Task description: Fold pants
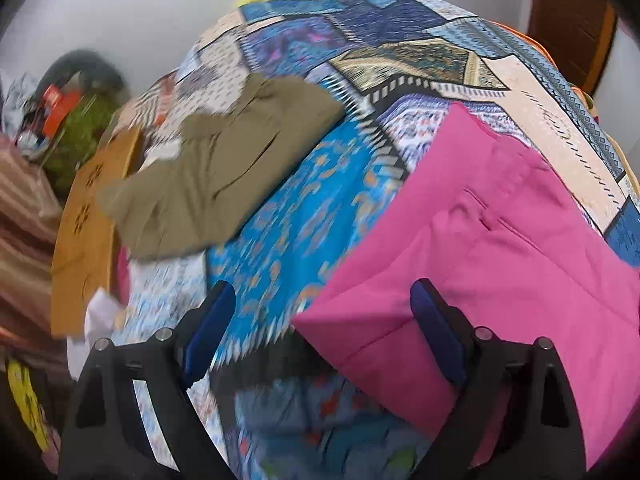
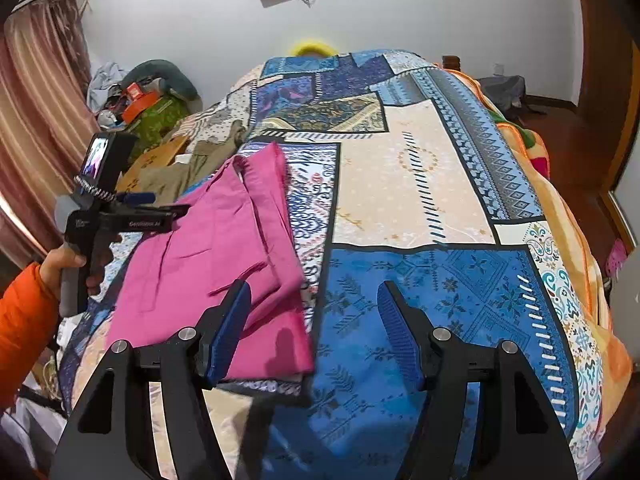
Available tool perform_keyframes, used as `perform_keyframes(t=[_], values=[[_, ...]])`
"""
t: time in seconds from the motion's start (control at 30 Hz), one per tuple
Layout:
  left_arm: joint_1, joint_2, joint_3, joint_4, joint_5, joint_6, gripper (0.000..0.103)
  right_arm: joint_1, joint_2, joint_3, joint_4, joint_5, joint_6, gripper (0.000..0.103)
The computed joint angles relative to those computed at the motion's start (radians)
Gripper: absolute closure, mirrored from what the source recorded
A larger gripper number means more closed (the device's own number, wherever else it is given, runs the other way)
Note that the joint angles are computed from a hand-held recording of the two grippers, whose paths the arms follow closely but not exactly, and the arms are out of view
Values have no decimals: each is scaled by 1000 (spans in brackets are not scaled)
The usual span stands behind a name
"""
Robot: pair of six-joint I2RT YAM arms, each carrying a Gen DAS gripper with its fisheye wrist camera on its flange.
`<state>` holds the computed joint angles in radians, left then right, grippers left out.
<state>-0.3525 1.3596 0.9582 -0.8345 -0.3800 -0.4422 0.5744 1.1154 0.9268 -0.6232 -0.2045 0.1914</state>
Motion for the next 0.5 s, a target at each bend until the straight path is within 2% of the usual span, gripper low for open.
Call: perform_keyframes(t=[0.13,0.27,0.37,0.5], values=[[-79,-137,-71,-104,-35,-103,11,53,-36,-13,-11,13,17,41],[-171,-265,-120,-214,-4,-211,12,105,-59,-26,-28,5,49,41],[-252,-335,-144,-260,20,-284,12,152,-74,-34,-39,10,71,41],[-368,-373,-146,-287,5,-383,15,214,-79,-58,-30,45,81,41]])
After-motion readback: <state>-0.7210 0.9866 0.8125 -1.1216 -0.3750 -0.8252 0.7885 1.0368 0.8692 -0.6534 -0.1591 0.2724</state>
